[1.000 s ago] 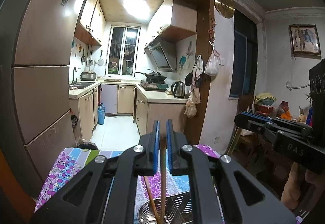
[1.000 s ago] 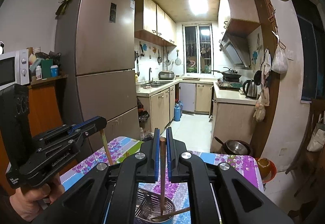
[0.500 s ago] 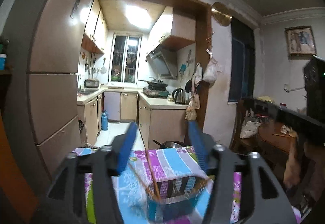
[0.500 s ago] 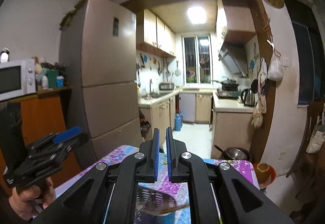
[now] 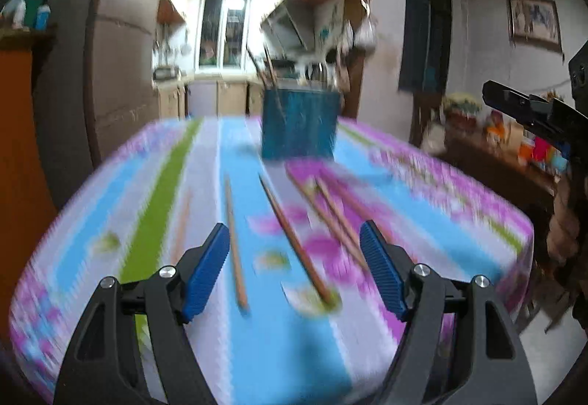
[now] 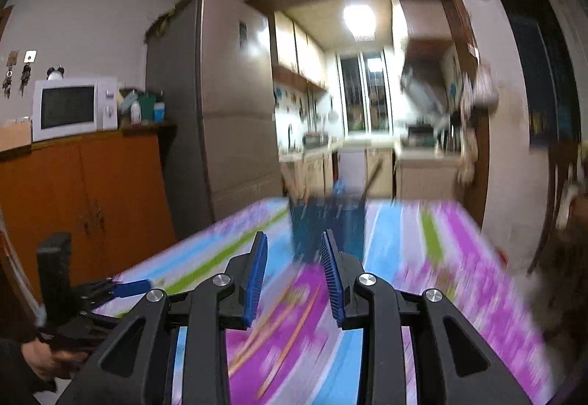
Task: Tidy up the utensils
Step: 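Close the left gripper on a chopstick while the right gripper grasps another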
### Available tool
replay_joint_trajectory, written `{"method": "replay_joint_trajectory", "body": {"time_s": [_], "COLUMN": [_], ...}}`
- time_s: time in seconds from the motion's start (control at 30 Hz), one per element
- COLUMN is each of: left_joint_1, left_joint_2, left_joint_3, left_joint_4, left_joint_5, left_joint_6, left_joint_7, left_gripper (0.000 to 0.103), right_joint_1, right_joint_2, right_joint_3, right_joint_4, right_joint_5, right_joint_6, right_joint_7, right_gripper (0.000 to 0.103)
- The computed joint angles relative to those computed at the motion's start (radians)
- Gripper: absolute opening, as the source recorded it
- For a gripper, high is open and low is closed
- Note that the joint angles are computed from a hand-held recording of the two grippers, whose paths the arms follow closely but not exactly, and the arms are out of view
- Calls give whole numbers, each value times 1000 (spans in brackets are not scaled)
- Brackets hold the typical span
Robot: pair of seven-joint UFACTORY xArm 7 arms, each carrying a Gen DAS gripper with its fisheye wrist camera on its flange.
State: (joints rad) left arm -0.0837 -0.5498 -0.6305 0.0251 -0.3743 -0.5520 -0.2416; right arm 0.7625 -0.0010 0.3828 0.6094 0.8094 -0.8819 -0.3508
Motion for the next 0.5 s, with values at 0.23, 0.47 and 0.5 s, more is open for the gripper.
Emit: {"method": "replay_joint_trajectory", "body": {"time_s": [0.23, 0.47, 0.5], "left_joint_1": [81, 37, 25], "left_joint_2": [277, 463, 467], "left_joint_3": [-136, -151, -142], "left_joint_4": [54, 94, 95], "left_joint_5": [-115, -261, -272], "left_joint_6": [-187, -317, -323], "left_joint_7": [124, 264, 269], "left_gripper": [43, 21, 20], "right_joint_1": [95, 128, 129], "right_joint_2": [137, 208, 217], "right_joint_3": [17, -15, -19], "right_joint_4": [8, 24, 30], "right_joint_5": [123, 116, 110], "right_joint_6": [-36, -18, -14], "right_joint_7": [-9, 39, 45], "right_gripper": [32, 30, 30]}}
